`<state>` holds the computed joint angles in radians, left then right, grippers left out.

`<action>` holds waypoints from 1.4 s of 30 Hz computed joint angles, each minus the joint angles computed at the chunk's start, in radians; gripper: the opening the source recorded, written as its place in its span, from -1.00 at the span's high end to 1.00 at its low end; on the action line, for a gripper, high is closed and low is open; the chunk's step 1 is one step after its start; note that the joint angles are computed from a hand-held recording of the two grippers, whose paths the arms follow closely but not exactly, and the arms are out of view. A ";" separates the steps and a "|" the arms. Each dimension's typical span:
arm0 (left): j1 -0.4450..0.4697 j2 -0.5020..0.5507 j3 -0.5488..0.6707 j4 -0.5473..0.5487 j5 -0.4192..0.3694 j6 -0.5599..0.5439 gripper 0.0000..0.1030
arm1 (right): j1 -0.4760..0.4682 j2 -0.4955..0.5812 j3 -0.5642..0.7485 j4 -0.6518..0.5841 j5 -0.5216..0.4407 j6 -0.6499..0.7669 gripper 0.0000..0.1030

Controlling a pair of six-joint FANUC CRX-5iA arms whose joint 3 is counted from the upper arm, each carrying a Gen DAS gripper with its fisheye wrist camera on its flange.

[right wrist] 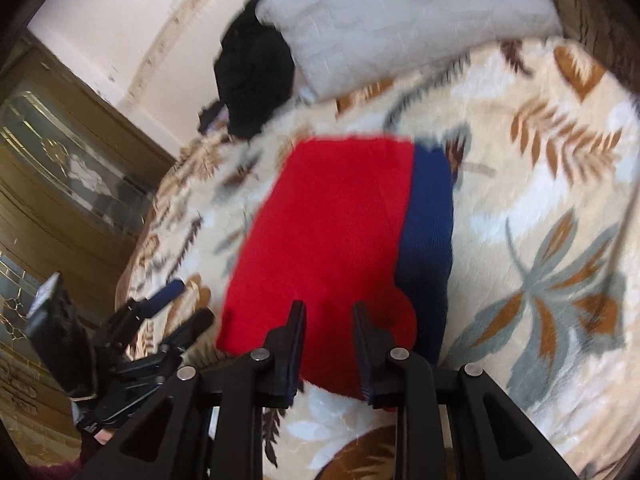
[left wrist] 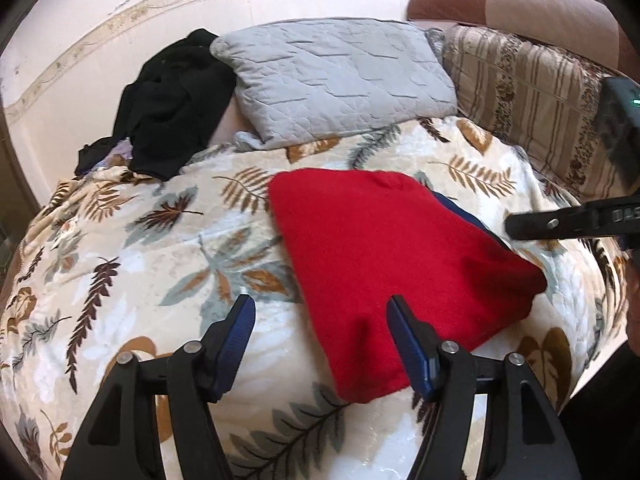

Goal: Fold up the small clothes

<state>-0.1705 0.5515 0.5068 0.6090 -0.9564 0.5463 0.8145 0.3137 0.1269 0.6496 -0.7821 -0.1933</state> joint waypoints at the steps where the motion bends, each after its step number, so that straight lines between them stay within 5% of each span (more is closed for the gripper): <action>1: 0.000 -0.001 0.000 0.001 0.008 0.006 -0.35 | 0.008 -0.005 -0.013 0.057 -0.014 -0.037 0.45; 3: -0.002 -0.001 0.009 -0.014 0.026 0.036 -0.39 | 0.016 -0.011 -0.027 0.127 -0.040 -0.088 0.33; 6: -0.004 -0.020 -0.019 -0.012 0.094 0.053 -0.63 | 0.033 0.005 -0.011 0.206 -0.132 -0.140 -0.46; 13: -0.001 -0.022 -0.023 0.018 0.149 0.067 -0.67 | 0.039 0.023 0.008 0.259 -0.184 -0.160 -0.46; 23: 0.001 0.042 0.112 -0.086 0.100 0.242 -0.71 | 0.031 0.009 -0.036 0.345 -0.159 -0.251 -0.46; 42: -0.011 0.079 0.186 -0.182 0.096 0.345 -0.71 | 0.033 0.007 -0.058 0.379 -0.144 -0.244 -0.46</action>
<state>-0.1812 0.6305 0.6928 0.4272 -0.8599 0.8912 0.8471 0.3203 0.0693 1.0287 -0.9262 -0.4372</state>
